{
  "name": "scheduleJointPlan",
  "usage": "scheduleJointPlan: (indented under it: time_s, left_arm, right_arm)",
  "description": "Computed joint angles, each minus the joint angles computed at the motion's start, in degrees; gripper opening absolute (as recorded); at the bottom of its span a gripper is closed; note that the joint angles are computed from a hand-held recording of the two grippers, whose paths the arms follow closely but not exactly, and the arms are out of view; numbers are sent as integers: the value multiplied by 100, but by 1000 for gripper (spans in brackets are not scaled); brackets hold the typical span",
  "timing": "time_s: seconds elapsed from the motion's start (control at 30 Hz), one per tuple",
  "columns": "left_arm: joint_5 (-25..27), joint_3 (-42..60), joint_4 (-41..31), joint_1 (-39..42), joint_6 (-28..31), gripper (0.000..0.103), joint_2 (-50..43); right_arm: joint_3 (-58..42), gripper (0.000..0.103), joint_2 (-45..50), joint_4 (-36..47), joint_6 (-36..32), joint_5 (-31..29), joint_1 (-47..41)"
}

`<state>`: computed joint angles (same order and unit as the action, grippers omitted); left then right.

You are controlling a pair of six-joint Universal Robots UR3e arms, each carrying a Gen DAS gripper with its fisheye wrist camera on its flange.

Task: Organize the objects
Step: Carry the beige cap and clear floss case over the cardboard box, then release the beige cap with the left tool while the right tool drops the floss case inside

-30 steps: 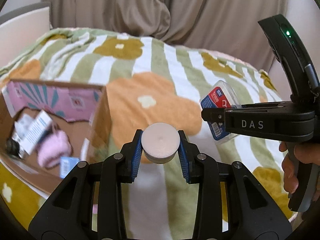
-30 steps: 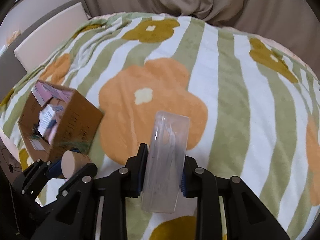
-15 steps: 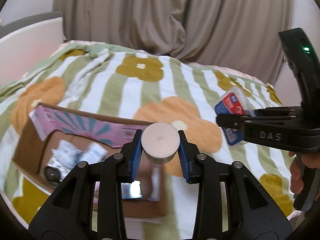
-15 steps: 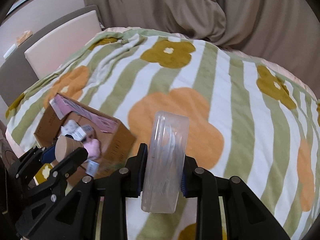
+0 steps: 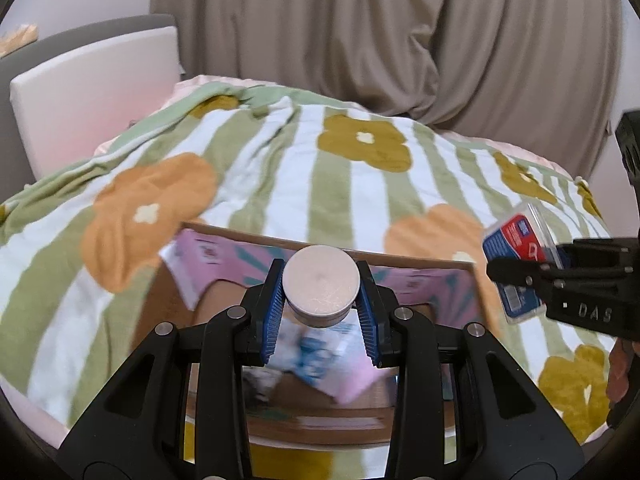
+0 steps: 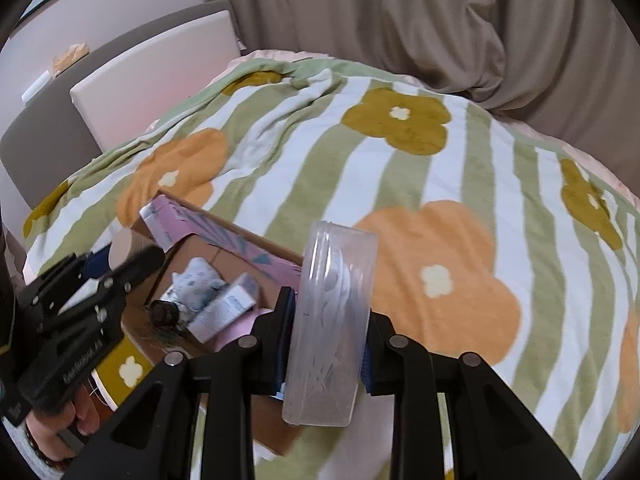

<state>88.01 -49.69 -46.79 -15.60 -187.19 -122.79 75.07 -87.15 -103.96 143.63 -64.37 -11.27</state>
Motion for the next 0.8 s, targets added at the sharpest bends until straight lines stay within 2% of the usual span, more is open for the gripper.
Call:
scheduleJointPlan:
  time_s: [0.37,0.8]
  left_arm:
    - [-681,-498,69,909,493,31,-61]
    - [-1048,-652,-8,1122,842,31,-434]
  right_arm:
    - [439,26,397,-791,853,-570,982]
    - [787,26,657,-1268,1255,-1056,1264]
